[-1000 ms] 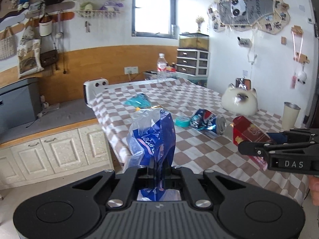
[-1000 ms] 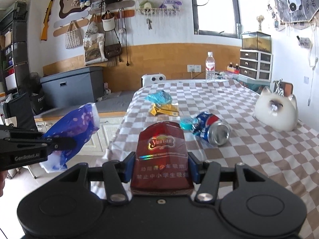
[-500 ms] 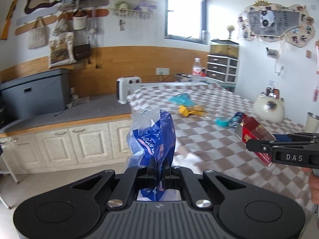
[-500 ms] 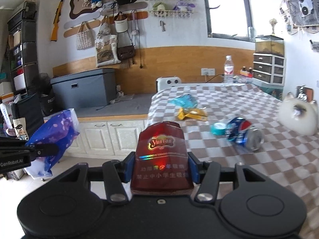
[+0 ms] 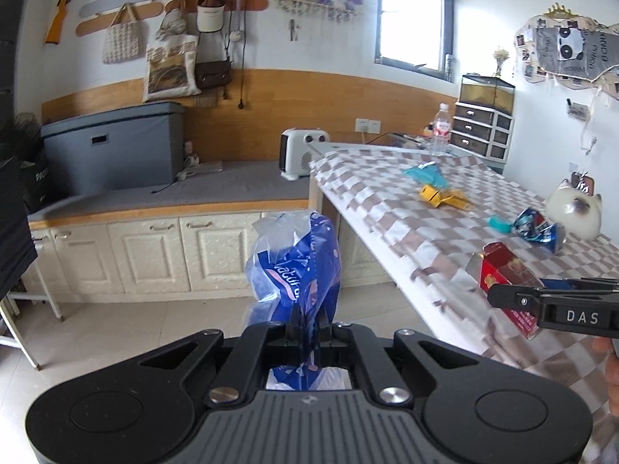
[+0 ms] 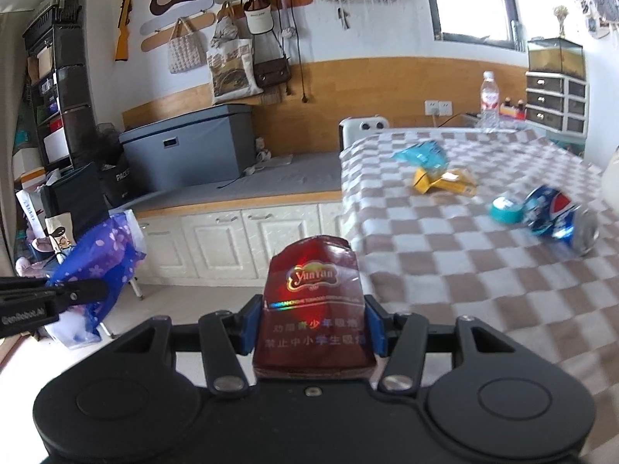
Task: Collect trash
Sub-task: 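Carry the blue bag and red box with both tools over the wastebasket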
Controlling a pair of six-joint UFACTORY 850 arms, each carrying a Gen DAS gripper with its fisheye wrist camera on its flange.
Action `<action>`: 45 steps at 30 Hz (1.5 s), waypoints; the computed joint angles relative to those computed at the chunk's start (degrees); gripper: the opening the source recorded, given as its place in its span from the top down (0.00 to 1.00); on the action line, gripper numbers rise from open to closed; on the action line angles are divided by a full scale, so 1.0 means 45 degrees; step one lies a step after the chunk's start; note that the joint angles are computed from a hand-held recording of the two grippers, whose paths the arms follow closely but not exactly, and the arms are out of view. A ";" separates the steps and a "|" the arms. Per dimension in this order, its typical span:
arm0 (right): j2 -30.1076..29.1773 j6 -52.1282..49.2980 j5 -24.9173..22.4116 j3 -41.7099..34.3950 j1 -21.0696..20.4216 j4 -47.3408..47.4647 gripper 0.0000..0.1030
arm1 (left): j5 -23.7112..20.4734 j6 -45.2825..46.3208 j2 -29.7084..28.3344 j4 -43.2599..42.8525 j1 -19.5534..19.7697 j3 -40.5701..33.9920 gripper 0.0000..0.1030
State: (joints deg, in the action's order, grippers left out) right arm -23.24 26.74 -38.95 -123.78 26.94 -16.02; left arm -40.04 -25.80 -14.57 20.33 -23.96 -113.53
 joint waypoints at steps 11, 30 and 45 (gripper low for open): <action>-0.0669 0.1210 0.0039 0.0648 0.1179 -0.0620 0.47 | 0.0607 0.0485 0.0698 -0.1456 0.1058 0.2326 0.96; -0.2824 0.0724 0.0225 0.0747 0.1218 0.1134 0.47 | 0.1477 0.2145 0.0325 -0.4203 0.2567 0.4964 0.96; -0.6880 0.0078 -0.2608 -0.3476 0.0527 0.3961 0.47 | 0.0244 0.3257 -0.2567 -0.6791 0.3407 0.3927 0.96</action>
